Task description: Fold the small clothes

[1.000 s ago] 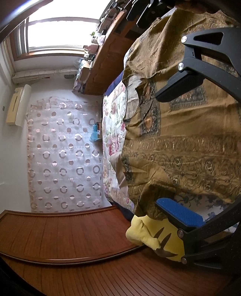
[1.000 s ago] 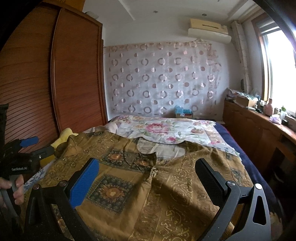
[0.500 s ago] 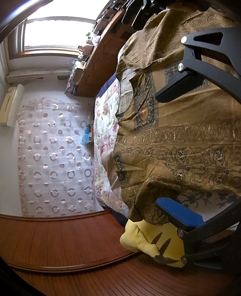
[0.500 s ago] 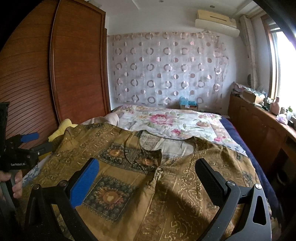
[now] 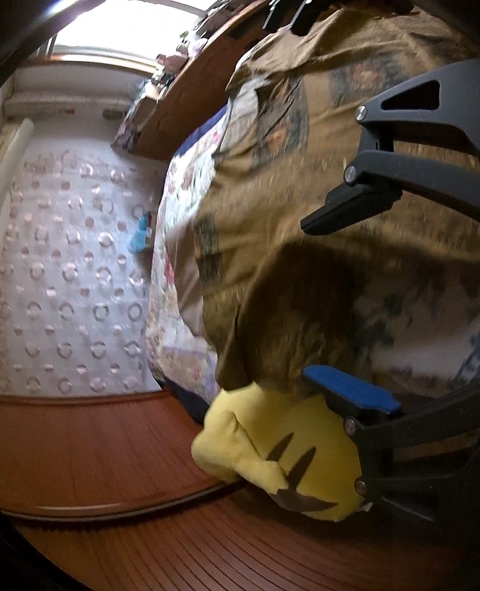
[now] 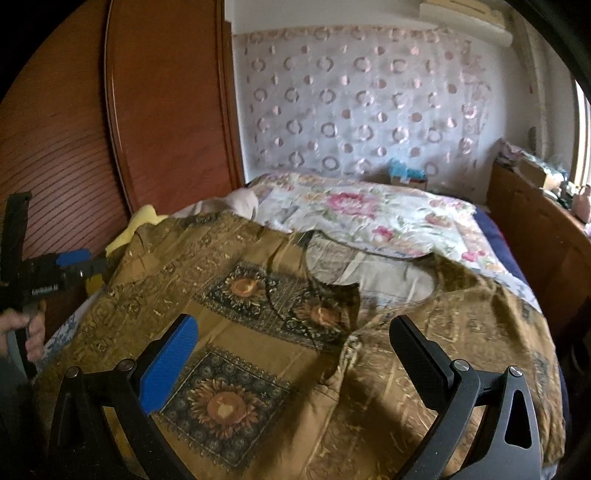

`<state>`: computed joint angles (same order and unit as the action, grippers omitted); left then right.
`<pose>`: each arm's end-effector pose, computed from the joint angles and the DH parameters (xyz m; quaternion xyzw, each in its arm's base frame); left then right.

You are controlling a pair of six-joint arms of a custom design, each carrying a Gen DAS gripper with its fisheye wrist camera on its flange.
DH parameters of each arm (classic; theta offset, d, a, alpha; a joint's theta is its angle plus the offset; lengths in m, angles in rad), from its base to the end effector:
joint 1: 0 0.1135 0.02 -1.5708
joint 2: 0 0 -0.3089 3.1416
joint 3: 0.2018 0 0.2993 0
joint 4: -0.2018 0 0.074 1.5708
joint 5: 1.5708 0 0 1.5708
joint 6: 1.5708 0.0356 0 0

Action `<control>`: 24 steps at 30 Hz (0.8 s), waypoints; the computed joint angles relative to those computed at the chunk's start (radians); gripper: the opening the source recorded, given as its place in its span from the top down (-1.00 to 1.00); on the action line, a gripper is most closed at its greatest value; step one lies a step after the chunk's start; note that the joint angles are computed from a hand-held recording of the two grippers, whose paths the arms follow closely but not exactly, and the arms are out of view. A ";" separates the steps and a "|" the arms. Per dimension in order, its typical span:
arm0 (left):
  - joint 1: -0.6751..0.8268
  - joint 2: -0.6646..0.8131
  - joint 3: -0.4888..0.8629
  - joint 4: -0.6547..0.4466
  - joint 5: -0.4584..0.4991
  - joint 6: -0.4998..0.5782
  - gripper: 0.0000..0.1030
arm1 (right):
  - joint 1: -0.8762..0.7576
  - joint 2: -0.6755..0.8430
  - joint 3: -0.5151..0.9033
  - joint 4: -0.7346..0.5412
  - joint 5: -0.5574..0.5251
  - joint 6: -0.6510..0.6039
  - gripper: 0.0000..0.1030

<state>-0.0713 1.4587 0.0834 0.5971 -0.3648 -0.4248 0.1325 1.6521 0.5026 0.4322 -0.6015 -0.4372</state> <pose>0.1781 0.0000 0.0692 -0.2284 0.8807 0.0690 0.4091 0.2924 0.0593 0.1104 -0.3620 0.8000 0.2065 0.4317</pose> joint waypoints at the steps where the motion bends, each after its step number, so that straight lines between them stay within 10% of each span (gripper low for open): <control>1: 0.047 0.014 0.002 0.013 0.032 0.020 -0.39 | 0.006 0.005 0.016 -0.027 0.002 -0.010 -1.00; 14: 0.288 0.303 0.090 0.097 0.287 0.087 -0.15 | 0.037 0.060 0.175 -0.215 0.016 -0.063 -1.00; 21: 0.290 0.258 0.075 0.081 0.330 0.095 0.78 | 0.036 0.095 0.206 -0.230 0.022 -0.066 -1.00; 24: 0.265 0.197 0.050 0.080 0.290 0.087 0.83 | 0.038 0.093 0.200 -0.214 0.019 -0.054 -1.00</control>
<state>0.1936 1.6554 0.1336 0.6770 -0.0743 -0.3378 0.1704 1.7451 0.7030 0.2179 -0.5822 -0.4907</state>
